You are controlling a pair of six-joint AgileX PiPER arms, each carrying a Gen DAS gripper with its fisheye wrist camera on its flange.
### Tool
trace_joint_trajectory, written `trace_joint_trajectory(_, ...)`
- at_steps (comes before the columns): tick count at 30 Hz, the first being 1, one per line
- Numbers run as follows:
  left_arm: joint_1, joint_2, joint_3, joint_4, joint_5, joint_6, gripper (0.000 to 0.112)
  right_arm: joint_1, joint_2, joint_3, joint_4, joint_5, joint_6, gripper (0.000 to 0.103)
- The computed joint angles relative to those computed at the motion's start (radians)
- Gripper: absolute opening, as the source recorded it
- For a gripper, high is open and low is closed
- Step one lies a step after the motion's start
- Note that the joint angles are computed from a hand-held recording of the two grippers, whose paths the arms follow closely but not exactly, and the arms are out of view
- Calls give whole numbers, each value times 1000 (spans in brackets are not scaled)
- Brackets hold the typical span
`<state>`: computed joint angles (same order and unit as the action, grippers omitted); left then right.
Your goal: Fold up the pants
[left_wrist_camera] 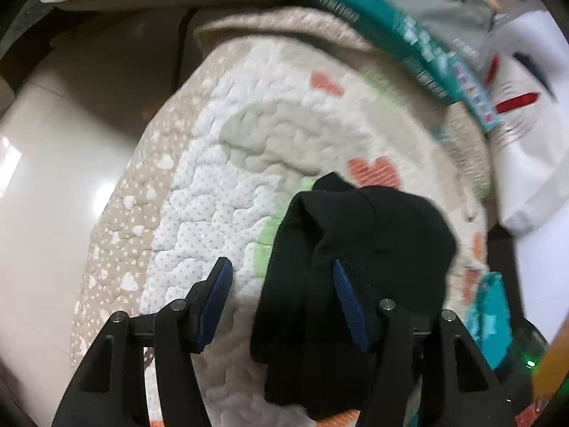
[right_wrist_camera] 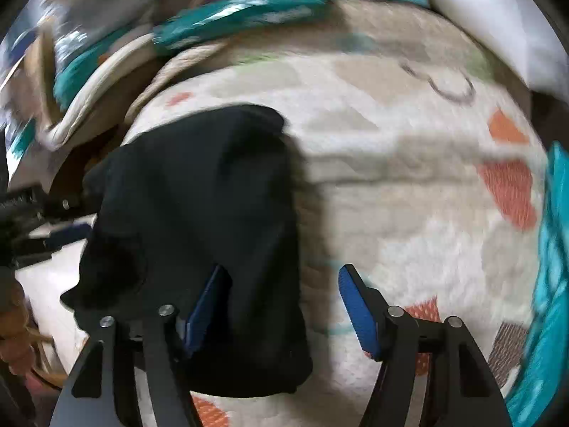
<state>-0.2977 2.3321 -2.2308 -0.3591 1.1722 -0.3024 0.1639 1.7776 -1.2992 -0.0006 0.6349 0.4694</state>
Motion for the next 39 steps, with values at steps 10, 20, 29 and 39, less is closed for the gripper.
trace_joint_trajectory(10, 74, -184, 236, -21, -86, 56, 65, 29, -224, 137, -26, -4, 126, 79)
trace_joint_trajectory(20, -108, -806, 916, 395, -425, -144, 65, 204, -518, 350, -184, 72, 376, 80)
trace_joint_trajectory(29, -571, -1081, 1105, 1272, -263, -905, 93, 523, -646, 474, -579, 181, 881, 80)
trace_joint_trajectory(39, -759, -1194, 1152, 1532, -85, -1147, 103, 739, -680, 455, -806, 329, 1100, 83)
